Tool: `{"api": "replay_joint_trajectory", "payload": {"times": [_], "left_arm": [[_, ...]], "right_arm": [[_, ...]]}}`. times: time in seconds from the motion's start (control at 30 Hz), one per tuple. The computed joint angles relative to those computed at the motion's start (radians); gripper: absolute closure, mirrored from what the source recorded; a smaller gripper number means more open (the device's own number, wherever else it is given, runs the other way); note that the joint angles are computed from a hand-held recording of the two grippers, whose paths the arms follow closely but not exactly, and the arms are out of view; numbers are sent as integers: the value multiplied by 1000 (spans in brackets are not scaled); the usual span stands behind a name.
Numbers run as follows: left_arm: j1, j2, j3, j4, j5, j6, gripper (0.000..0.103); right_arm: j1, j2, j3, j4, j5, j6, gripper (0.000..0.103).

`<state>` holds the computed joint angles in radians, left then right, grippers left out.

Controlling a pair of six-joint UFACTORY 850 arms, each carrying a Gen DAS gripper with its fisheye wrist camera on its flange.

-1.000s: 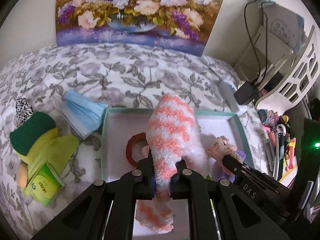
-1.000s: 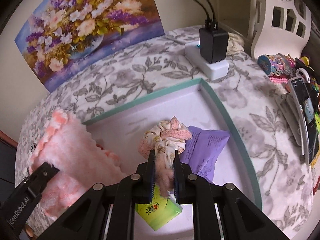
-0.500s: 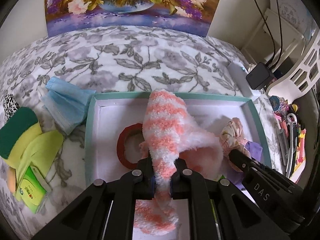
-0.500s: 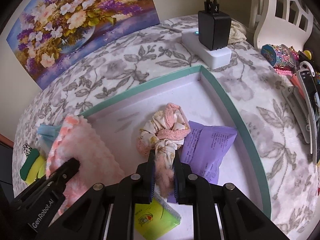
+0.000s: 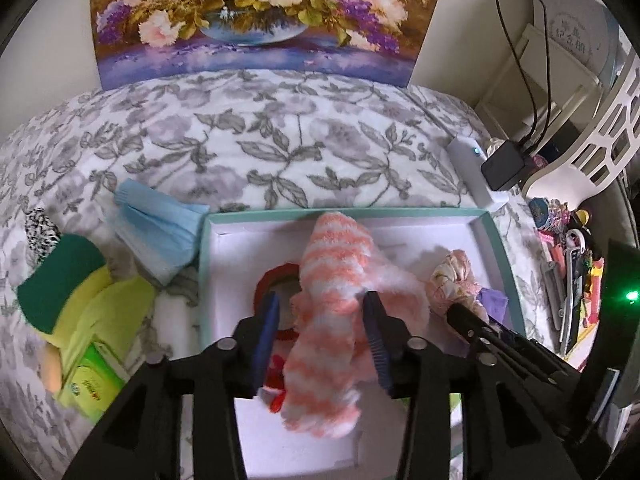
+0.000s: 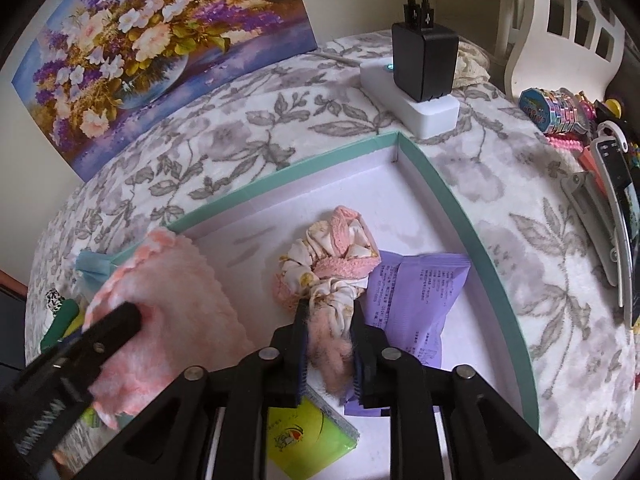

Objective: Organize soft objects
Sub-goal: 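Open the left tool to drop the sock while the right tool releases the scrunchie into the tray, then move both tools back from the tray toward the pile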

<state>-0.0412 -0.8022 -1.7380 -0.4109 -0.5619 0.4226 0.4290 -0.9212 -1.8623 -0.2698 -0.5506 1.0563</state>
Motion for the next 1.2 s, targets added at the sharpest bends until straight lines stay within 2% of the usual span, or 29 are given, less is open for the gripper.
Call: {"api": "replay_joint_trajectory", "payload": {"times": [0.1,0.2,0.43,0.53,0.57,0.6,0.63,0.73,0.8,0.93,1.0,1.1,1.2], "left_arm": [[10,14,3,6,-10,-13,48],[23,24,6,20,-14,-44,44],[33,7,-7,164,-30,-197,43],[38,-4,-14,218,-47,-260,42],[40,-7,-15,236,-52,-279,35],[40,-9,-16,250,-55,-294,24],[41,-9,-12,258,-54,-302,22],[45,-3,0,283,-49,-328,20],[47,3,10,309,-40,-350,14],[52,17,35,363,-22,-398,13],[55,21,43,383,-20,-417,7],[60,33,62,432,-7,-465,6],[65,45,80,475,1,-503,5]], "right_arm": [[0,8,5,9,0,-9,69],[4,14,7,-9,-14,-6,66],[15,42,31,-34,-24,13,52],[23,45,29,-44,-36,6,44],[26,45,28,-46,-40,4,41],[28,45,27,-47,-42,0,40],[31,46,27,-48,-45,-2,39],[37,45,24,-51,-57,-4,36],[42,43,21,-56,-70,4,27],[45,48,29,-44,-74,8,26],[46,51,34,-32,-74,7,16],[49,56,41,-30,-78,20,4],[55,67,57,-47,-77,46,0]]}}
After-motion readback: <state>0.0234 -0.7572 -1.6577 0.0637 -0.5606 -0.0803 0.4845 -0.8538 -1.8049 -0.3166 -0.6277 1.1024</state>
